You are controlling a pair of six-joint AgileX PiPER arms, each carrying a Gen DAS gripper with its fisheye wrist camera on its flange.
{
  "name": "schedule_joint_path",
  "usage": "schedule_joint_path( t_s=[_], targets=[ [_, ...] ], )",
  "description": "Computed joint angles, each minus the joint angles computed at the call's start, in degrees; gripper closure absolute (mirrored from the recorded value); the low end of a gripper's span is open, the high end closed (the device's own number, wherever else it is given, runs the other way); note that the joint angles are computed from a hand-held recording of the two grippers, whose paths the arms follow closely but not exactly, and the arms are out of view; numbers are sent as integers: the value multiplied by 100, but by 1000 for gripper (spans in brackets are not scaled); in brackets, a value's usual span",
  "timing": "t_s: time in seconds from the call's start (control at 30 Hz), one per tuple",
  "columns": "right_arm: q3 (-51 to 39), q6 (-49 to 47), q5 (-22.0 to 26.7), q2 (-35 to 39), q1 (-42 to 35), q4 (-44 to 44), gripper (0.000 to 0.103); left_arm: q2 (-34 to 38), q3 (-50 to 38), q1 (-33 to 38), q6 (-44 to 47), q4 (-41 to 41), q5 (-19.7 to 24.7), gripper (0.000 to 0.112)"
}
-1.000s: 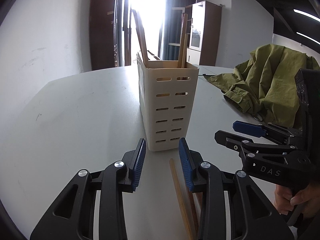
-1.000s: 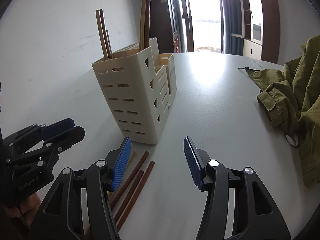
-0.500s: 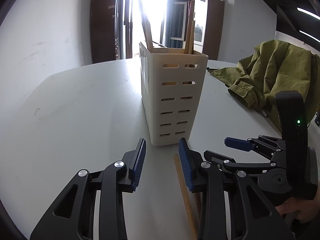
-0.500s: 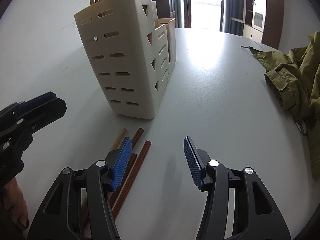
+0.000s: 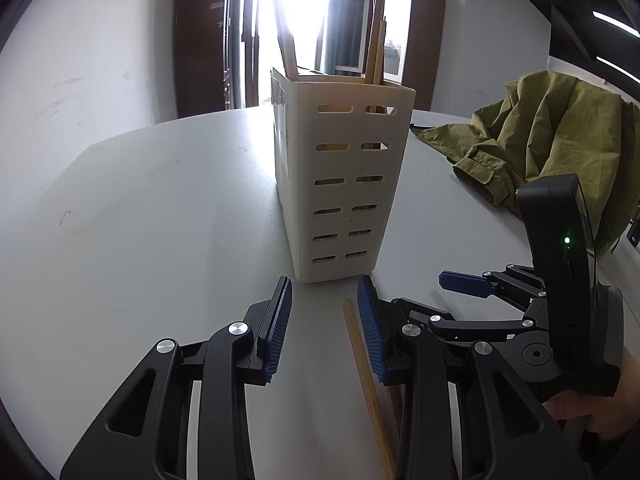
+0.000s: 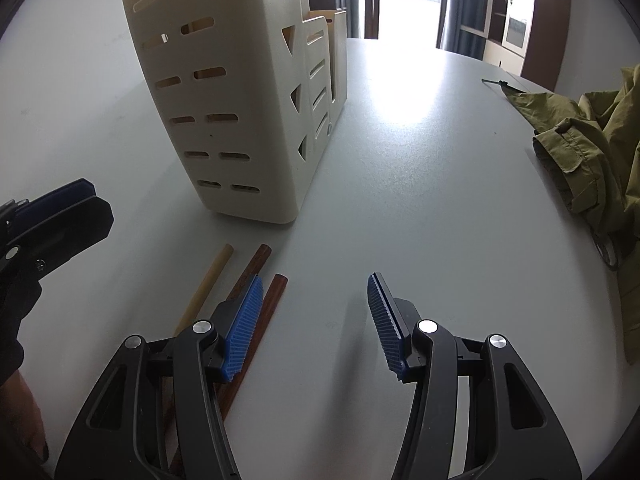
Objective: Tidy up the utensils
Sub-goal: 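Move both open grippers back to the remaining loose chopsticks, then grasp a bamboo chopstick with the left gripper while the right grasps a dark brown one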
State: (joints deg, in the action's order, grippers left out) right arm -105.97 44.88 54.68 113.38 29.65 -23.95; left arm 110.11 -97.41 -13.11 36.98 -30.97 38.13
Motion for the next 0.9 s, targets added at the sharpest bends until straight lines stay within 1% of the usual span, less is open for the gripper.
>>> schedule_joint_path(
  t_s=[0.2,0.3,0.37,0.43,0.5,0.53,0.67,0.8,0.9],
  targets=[
    [-133,-148,76,162,-28,81,49,113,-150,19,-93,86,138,78],
    [-132,-112,129,167,-4,-17,49,223,-300,10,-236,229,287,78],
    [-139,-117,192,171,18,-52,49,343,-455,17,-261,241,486,78],
    [-113,-142,211,154,19,-51,50,425,-540,-7,-295,304,561,78],
    [-81,-160,206,136,6,-71,55,498,-620,-43,-343,393,600,78],
    [-20,-173,162,100,-25,-55,59,547,-682,-60,-382,444,640,78],
    [157,-222,64,-19,-126,6,72,776,-979,-139,-568,658,916,76],
    [284,-208,23,-107,-103,6,78,946,-1138,-271,-736,904,1000,76],
    [325,-219,38,-157,-88,55,84,1025,-1239,-330,-844,1026,1033,76]
  ],
)
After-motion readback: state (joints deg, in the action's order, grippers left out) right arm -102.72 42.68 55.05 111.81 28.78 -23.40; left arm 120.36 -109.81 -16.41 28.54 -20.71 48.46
